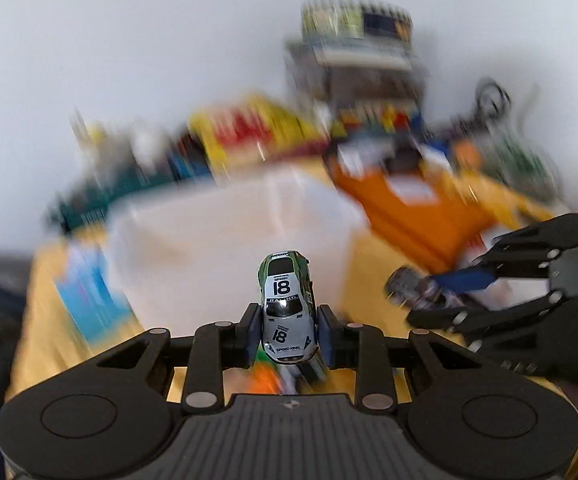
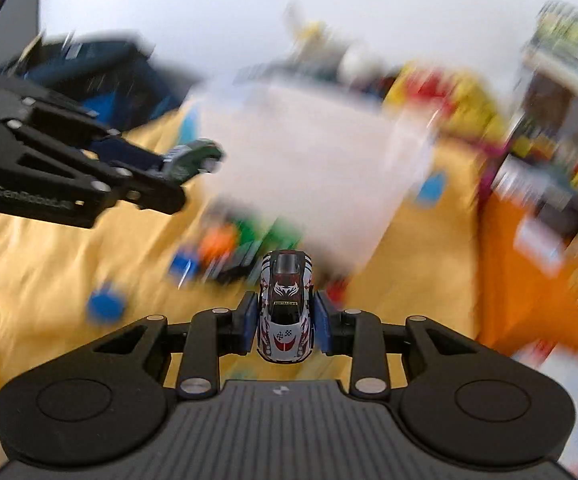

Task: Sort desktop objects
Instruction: 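Carry both toy cars over the white bin and open both tools to drop them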

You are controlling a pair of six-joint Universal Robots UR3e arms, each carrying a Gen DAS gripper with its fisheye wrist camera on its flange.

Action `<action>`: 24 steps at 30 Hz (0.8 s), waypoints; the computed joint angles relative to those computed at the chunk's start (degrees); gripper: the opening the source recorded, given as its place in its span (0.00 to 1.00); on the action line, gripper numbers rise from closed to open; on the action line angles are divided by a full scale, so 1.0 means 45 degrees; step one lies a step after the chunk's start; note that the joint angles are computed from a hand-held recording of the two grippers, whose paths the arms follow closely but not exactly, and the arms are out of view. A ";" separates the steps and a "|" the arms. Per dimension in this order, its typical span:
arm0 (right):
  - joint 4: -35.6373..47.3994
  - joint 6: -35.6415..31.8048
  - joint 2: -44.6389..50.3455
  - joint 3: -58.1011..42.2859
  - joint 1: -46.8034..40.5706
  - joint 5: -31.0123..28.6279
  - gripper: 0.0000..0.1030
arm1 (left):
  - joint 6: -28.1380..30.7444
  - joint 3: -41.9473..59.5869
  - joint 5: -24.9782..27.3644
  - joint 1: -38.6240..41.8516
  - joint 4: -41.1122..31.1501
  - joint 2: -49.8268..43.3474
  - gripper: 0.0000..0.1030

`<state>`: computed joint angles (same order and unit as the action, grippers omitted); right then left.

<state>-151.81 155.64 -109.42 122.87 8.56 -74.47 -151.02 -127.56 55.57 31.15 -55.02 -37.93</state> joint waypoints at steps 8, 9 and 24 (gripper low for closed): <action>-0.3358 0.1716 0.5402 -0.5912 0.0565 -0.0788 0.32 | -0.2741 0.3768 0.3732 -0.3138 0.7681 -0.7999 0.32; -0.3040 0.1788 0.6043 -0.6868 0.0656 -0.0858 0.32 | -0.2894 0.4368 0.4228 -0.3484 0.7935 -0.8871 0.32; -0.1859 0.2378 1.0247 -1.0879 0.1302 -0.2108 0.36 | -0.3205 0.4980 0.6139 -0.4374 0.7865 -1.1099 0.45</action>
<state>-160.17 166.34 -63.30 73.92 14.42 -83.96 -165.44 -105.15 83.19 11.46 -19.63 -87.88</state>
